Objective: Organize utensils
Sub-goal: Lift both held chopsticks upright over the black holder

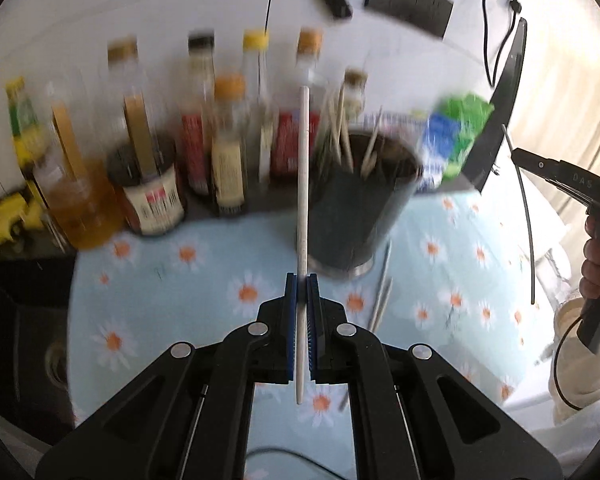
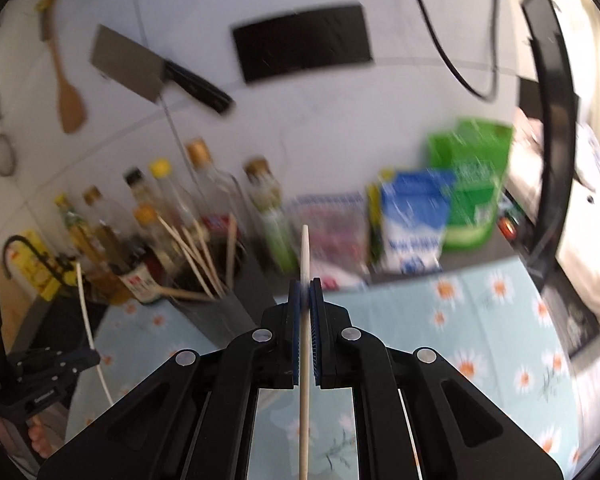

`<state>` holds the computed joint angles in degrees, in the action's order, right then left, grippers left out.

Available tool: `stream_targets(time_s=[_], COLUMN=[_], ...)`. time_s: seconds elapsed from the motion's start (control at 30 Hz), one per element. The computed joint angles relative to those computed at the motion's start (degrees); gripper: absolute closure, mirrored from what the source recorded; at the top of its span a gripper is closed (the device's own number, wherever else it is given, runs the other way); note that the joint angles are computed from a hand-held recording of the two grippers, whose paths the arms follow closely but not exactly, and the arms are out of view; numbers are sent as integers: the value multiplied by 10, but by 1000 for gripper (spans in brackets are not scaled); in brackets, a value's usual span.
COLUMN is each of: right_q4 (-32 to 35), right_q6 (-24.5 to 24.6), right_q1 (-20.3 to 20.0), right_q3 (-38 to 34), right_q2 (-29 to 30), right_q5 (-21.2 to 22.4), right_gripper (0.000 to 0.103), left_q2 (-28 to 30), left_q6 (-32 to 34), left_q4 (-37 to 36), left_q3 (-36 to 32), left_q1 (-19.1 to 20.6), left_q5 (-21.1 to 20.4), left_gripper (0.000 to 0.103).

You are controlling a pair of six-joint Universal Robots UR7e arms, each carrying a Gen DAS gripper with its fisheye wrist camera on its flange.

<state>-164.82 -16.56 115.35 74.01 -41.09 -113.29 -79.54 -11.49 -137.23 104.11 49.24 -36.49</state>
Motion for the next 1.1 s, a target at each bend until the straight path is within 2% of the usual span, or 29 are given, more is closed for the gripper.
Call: stream_targets(time_s=[0.23,0.4,0.53,0.63,0.77,0.87,0.93,1.1], right_q4=[20,57,84,103,112,108,113,136], right_q6=[-53,-81,-95,-106,-127,-138,-142,-151], right_q1=[-1,-3,-9,-15,-26,-33,-39,-47], right_q3=[-80,-152,-212,-255,-298,-315,-330,-362], right_q2=[32,67,99,124,155,172,186,215], right_q5=[80,140,197,240,306,338,360,383], right_gripper=[98,98,98,98,98,98,98,98], left_q2=[48,86,118,142,168,180,192,210], left_q6=[59,154,218,257,284,282,278,266], left_q4=[-85,-237,-346,-421,-471,-460,-439,-408], left_q3=[-46,-71,-100,-118,-138,-152,-169,-187], left_q1=[-33,-37,-23,-2,25,45,59,78], left_q5=[74,67,29,-27,-95,-138,-152,-170], left_gripper=[98,98,98,98,98,98,98,98])
